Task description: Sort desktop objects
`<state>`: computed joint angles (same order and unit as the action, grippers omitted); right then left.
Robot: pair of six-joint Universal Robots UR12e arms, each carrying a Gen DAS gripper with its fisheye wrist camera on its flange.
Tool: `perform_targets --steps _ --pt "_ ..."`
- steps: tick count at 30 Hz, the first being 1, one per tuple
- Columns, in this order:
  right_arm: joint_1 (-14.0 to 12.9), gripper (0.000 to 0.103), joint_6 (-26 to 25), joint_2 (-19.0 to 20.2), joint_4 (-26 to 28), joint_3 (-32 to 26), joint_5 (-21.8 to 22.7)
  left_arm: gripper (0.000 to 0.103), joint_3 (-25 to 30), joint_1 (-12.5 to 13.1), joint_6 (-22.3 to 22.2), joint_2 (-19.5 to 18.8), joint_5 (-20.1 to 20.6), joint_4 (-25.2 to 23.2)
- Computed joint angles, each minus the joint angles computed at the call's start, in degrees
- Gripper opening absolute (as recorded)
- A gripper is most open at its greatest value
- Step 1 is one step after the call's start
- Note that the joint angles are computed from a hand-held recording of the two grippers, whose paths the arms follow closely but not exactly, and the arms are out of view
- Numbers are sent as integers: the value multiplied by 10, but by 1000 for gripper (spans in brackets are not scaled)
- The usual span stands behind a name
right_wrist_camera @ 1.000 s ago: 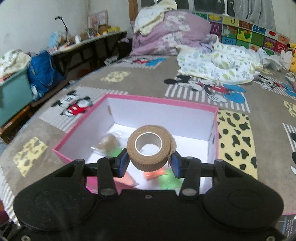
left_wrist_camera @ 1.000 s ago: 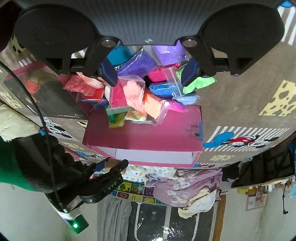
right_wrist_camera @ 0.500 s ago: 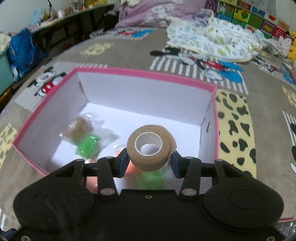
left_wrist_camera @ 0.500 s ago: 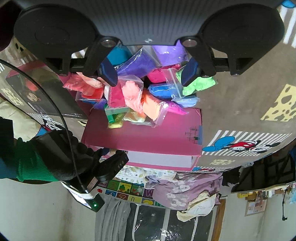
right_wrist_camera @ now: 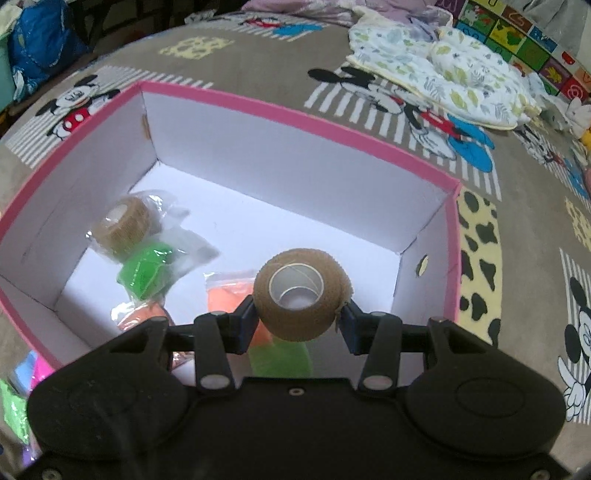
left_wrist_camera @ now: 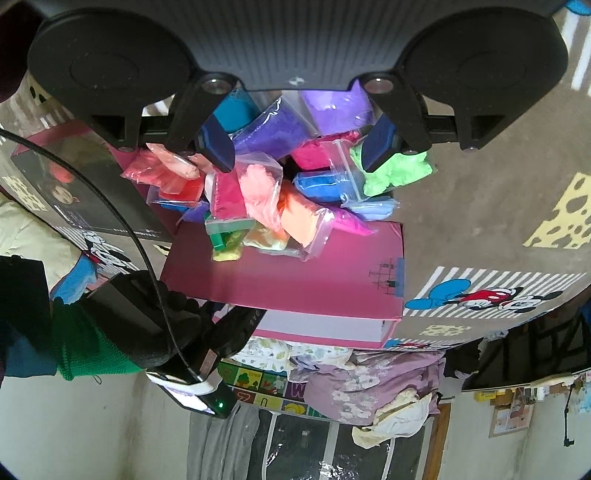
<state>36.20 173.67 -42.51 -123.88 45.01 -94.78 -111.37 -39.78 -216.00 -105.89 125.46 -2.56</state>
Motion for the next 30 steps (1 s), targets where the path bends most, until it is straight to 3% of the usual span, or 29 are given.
perform_targets --steps 10,13,19,25,30 --pt "3 63 0 -1 8 0 -6 75 2 0 7 -2 -2 -2" --pt "5 73 -2 -15 -37 25 -11 75 1 -1 7 -1 -2 -1" --pt "3 73 18 -65 -154 106 9 75 -1 0 5 1 -11 2" --pt "-1 76 61 -132 -287 222 44 75 0 0 16 2 -19 -3" --pt "-2 76 96 -178 -349 310 72 75 0 -2 28 4 -21 -21"
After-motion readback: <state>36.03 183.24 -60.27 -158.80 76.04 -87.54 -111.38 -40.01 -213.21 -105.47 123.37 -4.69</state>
